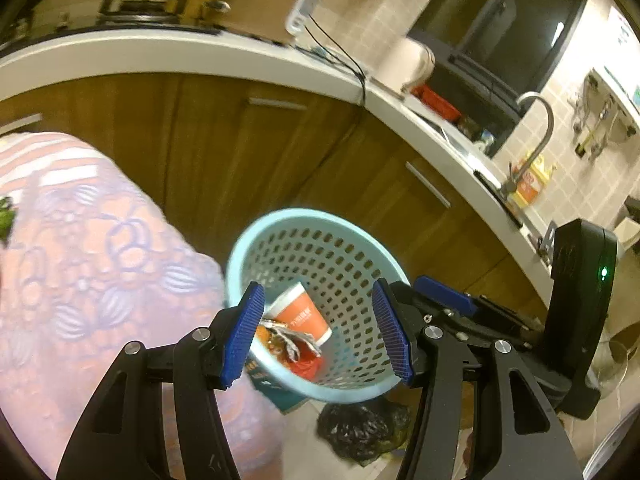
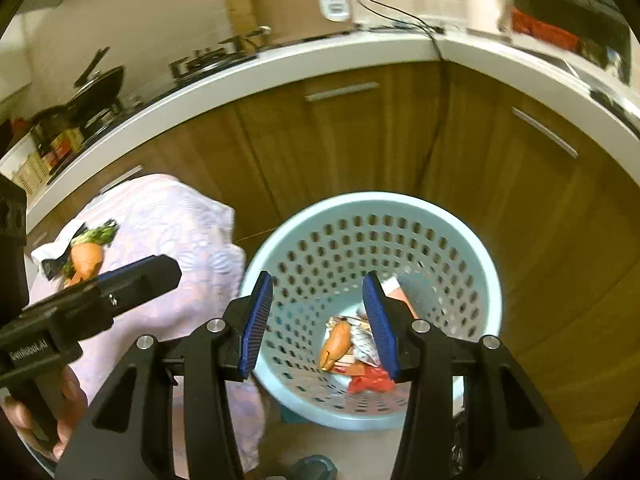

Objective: Collect trash
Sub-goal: 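Carry the sweet potato and napkin over the blue basket and open both tools, then move both open tools back over the table, then grasp the white milk carton with the left tool while the right tool grasps the orange sweet potato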

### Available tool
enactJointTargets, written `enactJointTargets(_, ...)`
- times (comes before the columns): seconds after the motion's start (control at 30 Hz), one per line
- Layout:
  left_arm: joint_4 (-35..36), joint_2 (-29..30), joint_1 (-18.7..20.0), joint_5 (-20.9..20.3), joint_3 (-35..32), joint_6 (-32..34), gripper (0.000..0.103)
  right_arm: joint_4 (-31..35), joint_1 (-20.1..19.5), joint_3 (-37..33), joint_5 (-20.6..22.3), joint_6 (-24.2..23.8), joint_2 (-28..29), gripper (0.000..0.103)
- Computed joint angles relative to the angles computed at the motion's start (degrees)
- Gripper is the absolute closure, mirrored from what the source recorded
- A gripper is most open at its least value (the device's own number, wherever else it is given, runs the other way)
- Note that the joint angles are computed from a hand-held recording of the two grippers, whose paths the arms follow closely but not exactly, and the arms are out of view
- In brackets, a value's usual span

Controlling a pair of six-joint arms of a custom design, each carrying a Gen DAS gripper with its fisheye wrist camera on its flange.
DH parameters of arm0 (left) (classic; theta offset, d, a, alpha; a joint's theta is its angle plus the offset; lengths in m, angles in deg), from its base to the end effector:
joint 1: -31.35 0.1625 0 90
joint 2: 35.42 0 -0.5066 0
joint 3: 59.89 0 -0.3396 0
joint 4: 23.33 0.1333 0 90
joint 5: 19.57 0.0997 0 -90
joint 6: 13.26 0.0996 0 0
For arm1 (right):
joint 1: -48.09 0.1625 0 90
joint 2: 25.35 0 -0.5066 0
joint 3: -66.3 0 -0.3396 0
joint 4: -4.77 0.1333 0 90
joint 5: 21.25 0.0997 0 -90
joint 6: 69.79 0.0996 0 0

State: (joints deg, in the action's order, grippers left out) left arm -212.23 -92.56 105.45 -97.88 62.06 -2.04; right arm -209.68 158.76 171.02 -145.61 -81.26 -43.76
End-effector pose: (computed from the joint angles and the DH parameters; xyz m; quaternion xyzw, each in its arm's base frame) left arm -0.0049 -0.5774 0.2558 0.1940 0.9316 -0.2953 0.0854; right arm 0.2951 -0.5638 -0.0195 0.1572 -0.8944 0.3335 0.2532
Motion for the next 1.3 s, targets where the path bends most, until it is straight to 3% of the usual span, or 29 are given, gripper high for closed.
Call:
enactJointTargets(0.2,-2.35,-4.21,1.16,0.47,2.42,-0.60,0.049,3.29,2.72,-3.22,1.31,-1.23,2.11,0.060)
enactJointTargets(0.47,-6.53,-11.57,3.11,4.18,5.66,-0.80,0.049,9.49,6.46,-9.72,2.84,-2.68,5.78,0.059)
enactJointTargets(0.63,-8.57,-16.20,5.74,7.34,6.18,-0.24,0.049,13.77,8.12,-14.84,5.11,-2.61,8.71,0.059)
enactJointTargets(0.87,-9.11,-20.40,11.27,7.20,4.62,-1.02,0.047,20.86,9.91,-24.82,7.49,-2.55,14.96,0.059)
enactJointTargets(0.97,-9.90,-21.12,12.47,9.17,3.89,0.43,0.047,22.71,10.24,-28.13,8.01,-3.25,17.23,0.059)
enactJointTargets(1.07,-8.48,-20.90,13.48,10.34,1.87,2.16,0.033,25.44,10.18,-31.04,7.63,-3.29,19.21,0.059)
enactJointTargets(1.2,-5.37,-19.34,14.35,11.51,-1.22,5.45,0.028,26.26,10.27,-32.31,6.72,-4.23,20.04,0.059)
enactJointTargets(1.3,-4.81,-16.49,13.90,16.37,-3.93,7.72,0.026,27.70,9.94,-32.60,7.04,-3.81,20.00,0.059)
